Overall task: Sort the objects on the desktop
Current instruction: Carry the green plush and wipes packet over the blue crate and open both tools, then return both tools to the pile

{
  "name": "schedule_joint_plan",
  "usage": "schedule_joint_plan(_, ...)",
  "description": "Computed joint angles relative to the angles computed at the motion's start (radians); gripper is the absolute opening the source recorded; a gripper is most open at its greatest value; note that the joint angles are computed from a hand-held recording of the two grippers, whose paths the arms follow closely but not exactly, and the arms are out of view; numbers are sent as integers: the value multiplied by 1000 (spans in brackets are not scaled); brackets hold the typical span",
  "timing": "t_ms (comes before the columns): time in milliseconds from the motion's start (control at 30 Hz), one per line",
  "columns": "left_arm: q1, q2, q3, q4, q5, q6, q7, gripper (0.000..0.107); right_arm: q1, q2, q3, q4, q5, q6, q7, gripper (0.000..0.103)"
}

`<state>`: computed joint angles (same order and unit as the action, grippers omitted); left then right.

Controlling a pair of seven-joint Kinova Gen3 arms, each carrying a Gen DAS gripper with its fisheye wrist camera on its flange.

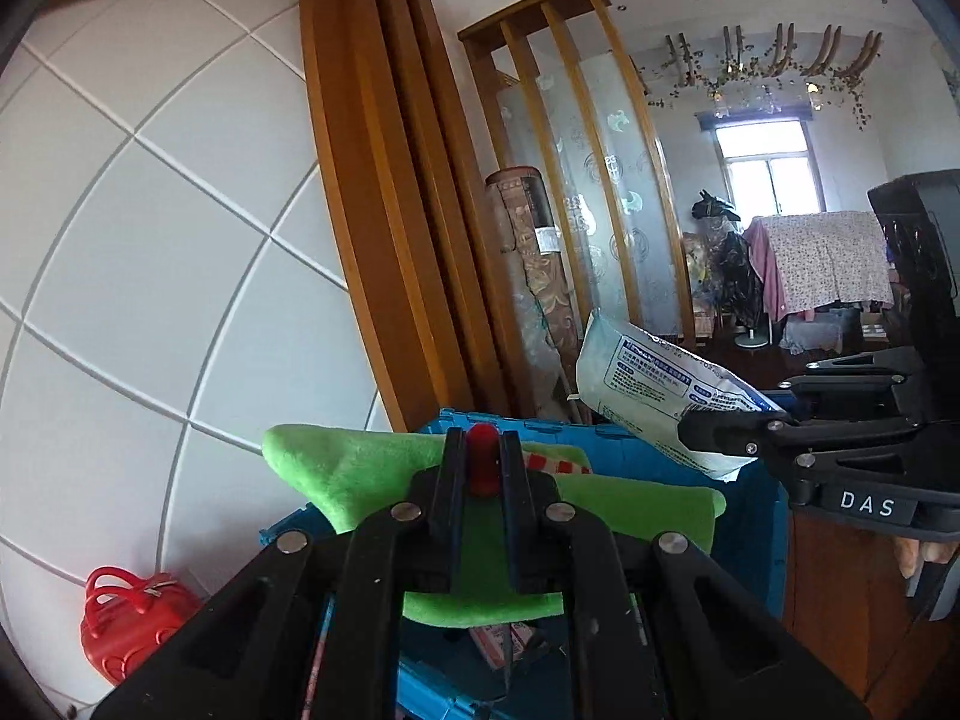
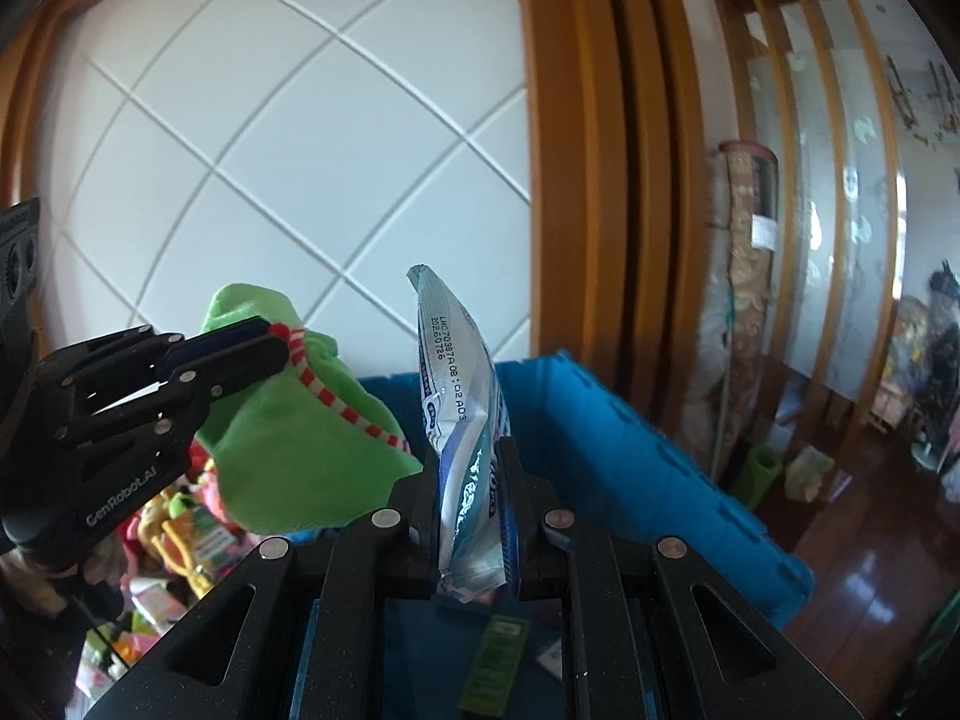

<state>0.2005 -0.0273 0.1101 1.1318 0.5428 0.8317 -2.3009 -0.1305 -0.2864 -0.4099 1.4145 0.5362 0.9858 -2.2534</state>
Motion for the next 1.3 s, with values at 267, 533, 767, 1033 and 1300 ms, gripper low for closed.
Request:
schedule_joint_plan(267,305,177,-168,-245,-300,77,325,11,4,55,199,-26,-133,-41,110,33)
schedule_joint_plan(533,159,137,64,-165,-472,14,459,11,42,-17,235,80,-220,-140,151,34)
schedule_joint_plan(767,149,9,90,54,-632,-148,609,11,166,-142,84,202,-163,-214,48,42)
schedule_joint_plan(1033,61,-132,165,258,-878,-215,870,11,279,-244,-88,290,-134,-269,-6,67)
schedule_joint_plan(1300,-139,-283,225,427,-969,-249,990,46,292,-237,-194,288,-201,-306,11,77)
